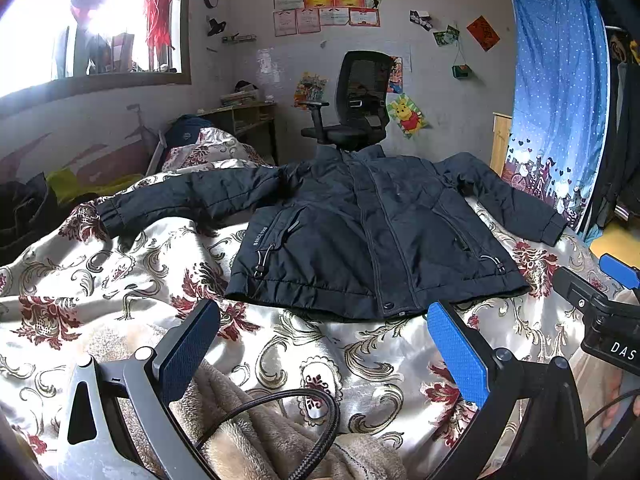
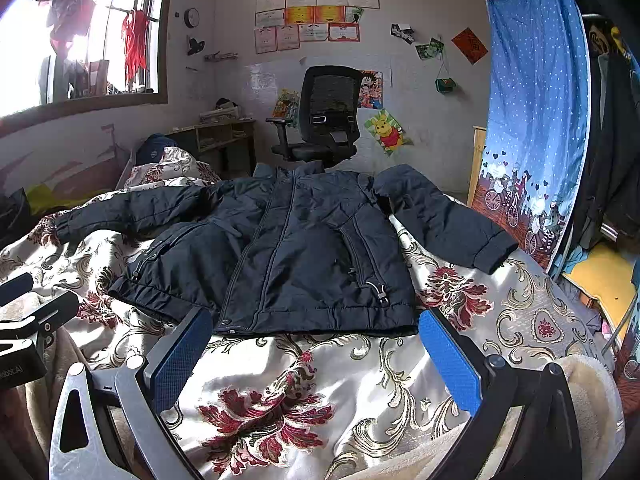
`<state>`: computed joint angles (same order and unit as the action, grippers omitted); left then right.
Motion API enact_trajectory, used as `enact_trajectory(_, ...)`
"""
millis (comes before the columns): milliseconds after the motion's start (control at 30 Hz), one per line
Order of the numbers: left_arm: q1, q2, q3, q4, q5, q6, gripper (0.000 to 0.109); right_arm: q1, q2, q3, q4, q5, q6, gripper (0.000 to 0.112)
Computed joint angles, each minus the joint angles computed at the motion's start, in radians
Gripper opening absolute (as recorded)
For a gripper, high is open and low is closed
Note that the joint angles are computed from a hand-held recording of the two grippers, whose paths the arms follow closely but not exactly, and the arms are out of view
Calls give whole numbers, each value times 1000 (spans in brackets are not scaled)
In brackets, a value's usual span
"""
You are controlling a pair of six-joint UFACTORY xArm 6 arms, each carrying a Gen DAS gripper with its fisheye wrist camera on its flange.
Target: Fold large clothes
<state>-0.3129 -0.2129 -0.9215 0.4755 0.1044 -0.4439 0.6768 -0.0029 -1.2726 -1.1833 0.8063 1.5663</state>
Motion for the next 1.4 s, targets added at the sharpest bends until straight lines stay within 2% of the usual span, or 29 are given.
enact_trajectory(633, -2, 1, 0, -14, 0, 13, 102, -4, 7, -4, 3, -5, -1, 103)
enact_trajectory(767, -23, 22, -45, -25, 49, 27, 102, -23, 16, -19, 89, -32, -45, 103)
enact_trajectory(900, -40, 71, -115, -197, 72, 193, 102, -56, 50, -76, 197, -41, -127, 103)
enact_trajectory(1000, -46, 125, -204, -301, 93, 294, 102, -70, 76, -134, 242, 0, -178, 103)
enact_trajectory(1200, -55, 245, -401, -429, 147, 423, 102, -91, 134, -254, 252, 118, -259, 103)
enact_trajectory(1400, -63, 388, -616, -474, 254, 492, 102, -138, 162, -298, 275, 123, -298, 103)
